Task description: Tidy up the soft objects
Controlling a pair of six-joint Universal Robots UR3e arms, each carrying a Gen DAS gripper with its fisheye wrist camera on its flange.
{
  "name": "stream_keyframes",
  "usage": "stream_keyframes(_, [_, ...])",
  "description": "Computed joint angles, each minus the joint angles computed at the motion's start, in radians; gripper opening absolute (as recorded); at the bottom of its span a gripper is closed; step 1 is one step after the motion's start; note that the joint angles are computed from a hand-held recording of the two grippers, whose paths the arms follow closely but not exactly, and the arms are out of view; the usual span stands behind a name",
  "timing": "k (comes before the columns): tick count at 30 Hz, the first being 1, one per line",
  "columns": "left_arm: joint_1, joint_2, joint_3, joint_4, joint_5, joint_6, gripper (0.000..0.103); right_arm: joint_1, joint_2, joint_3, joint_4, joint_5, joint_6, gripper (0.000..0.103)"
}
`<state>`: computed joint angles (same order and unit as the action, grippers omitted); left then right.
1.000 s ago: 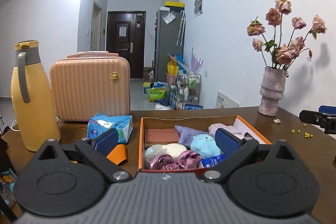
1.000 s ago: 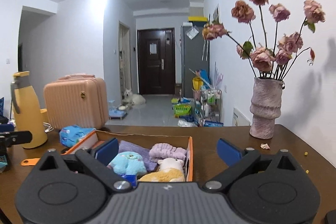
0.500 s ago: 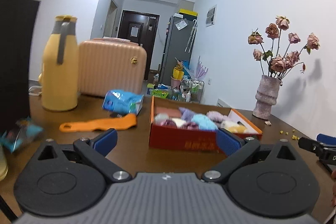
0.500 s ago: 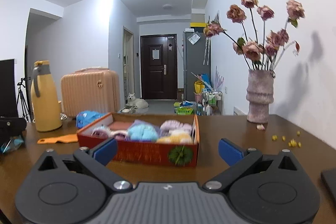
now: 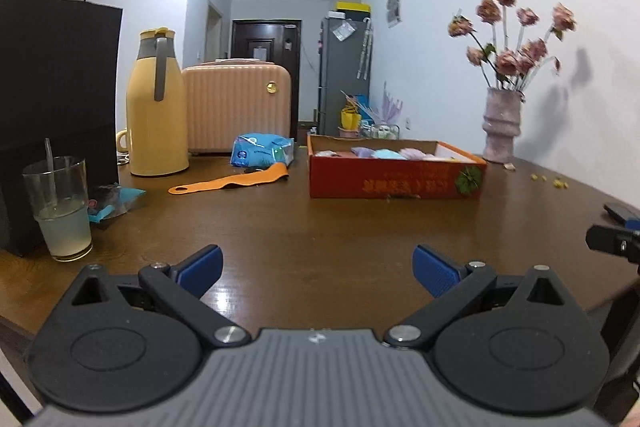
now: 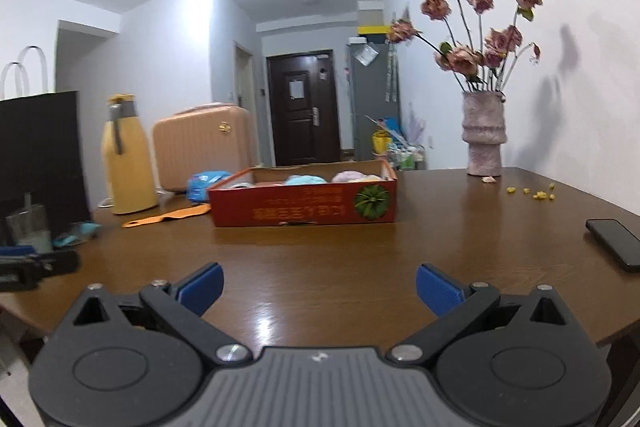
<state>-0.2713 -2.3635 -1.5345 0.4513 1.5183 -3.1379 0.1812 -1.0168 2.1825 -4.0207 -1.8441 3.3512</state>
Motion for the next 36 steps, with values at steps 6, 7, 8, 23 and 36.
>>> stream_keyframes(6, [-0.019,0.022,-0.027,0.041,0.016,0.001,0.103,0.067,0.033,-0.037,-0.045,-0.105,-0.004,0.103])
stream_keyframes(7, [-0.019,0.026,-0.031,0.047,0.010,-0.001,0.103,0.065,0.034,-0.035,-0.049,-0.096,0.000,0.103])
stream_keyframes(8, [-0.018,0.029,-0.034,0.050,0.004,-0.001,0.103,0.061,0.031,-0.034,-0.043,-0.085,-0.001,0.103])
stream_keyframes(23, [-0.017,0.033,-0.043,0.068,0.009,-0.013,0.103,0.082,0.047,-0.060,-0.043,-0.112,-0.031,0.103])
stream_keyframes(36, [-0.015,0.037,-0.045,0.068,0.010,-0.014,0.103,0.077,0.050,-0.059,-0.057,-0.112,-0.029,0.103])
